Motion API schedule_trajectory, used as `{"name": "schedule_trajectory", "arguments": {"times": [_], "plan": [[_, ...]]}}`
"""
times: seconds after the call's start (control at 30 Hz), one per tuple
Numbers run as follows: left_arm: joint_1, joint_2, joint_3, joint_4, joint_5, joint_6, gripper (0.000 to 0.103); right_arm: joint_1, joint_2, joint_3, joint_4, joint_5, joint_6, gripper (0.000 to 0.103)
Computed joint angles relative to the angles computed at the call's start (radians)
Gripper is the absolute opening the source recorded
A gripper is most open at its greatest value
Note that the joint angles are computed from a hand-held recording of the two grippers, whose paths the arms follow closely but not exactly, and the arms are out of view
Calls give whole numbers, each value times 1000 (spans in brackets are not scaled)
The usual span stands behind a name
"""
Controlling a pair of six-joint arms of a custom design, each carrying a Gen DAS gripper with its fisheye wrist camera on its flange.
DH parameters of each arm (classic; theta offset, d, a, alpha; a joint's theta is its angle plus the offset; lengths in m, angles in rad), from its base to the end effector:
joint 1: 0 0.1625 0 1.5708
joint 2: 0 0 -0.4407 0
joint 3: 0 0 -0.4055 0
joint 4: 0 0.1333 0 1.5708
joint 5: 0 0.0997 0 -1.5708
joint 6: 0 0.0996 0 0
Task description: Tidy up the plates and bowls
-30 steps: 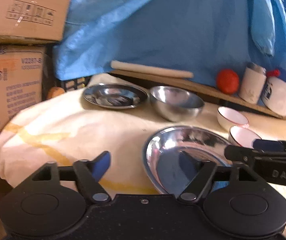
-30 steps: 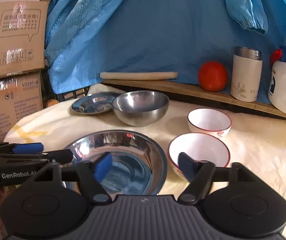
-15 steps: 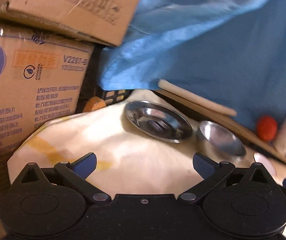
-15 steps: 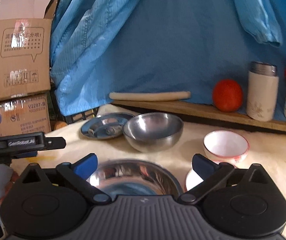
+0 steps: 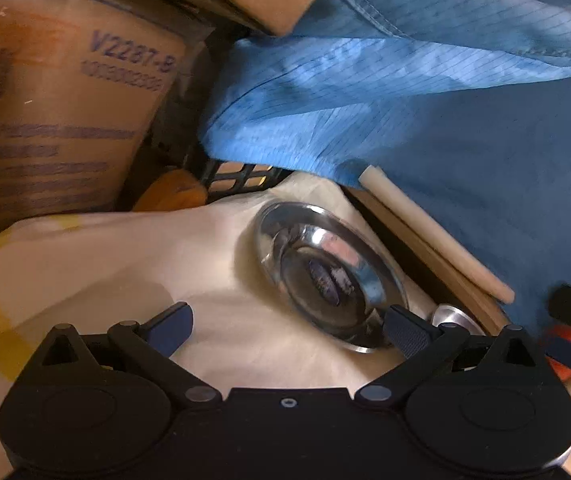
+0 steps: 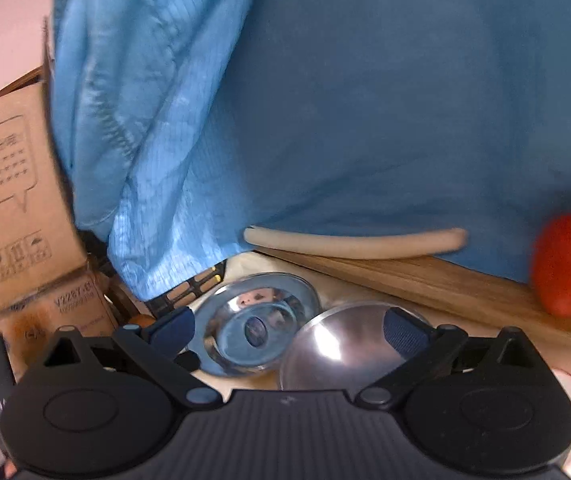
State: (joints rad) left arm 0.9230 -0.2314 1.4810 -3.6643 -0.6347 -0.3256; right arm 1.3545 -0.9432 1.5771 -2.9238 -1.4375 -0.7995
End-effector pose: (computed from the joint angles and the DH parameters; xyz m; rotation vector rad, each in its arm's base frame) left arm -0.2325 -0.6610 -0.0859 -0.1453 2.3383 -1.4467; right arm -0.0126 -0.7401 0.2704 0.8520 -2.5999 0.9871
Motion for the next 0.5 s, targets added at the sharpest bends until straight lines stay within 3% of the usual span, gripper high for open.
{"name": "schedule_trajectory", "arguments": {"times": [0.23,0.5], "plan": [[27,28,-50,-60,-39,39,102,37,120,-197,179,-63,26,102],[41,58,-87,-108,-89,127,88,52,217,-326,280,-124,40,97]]}}
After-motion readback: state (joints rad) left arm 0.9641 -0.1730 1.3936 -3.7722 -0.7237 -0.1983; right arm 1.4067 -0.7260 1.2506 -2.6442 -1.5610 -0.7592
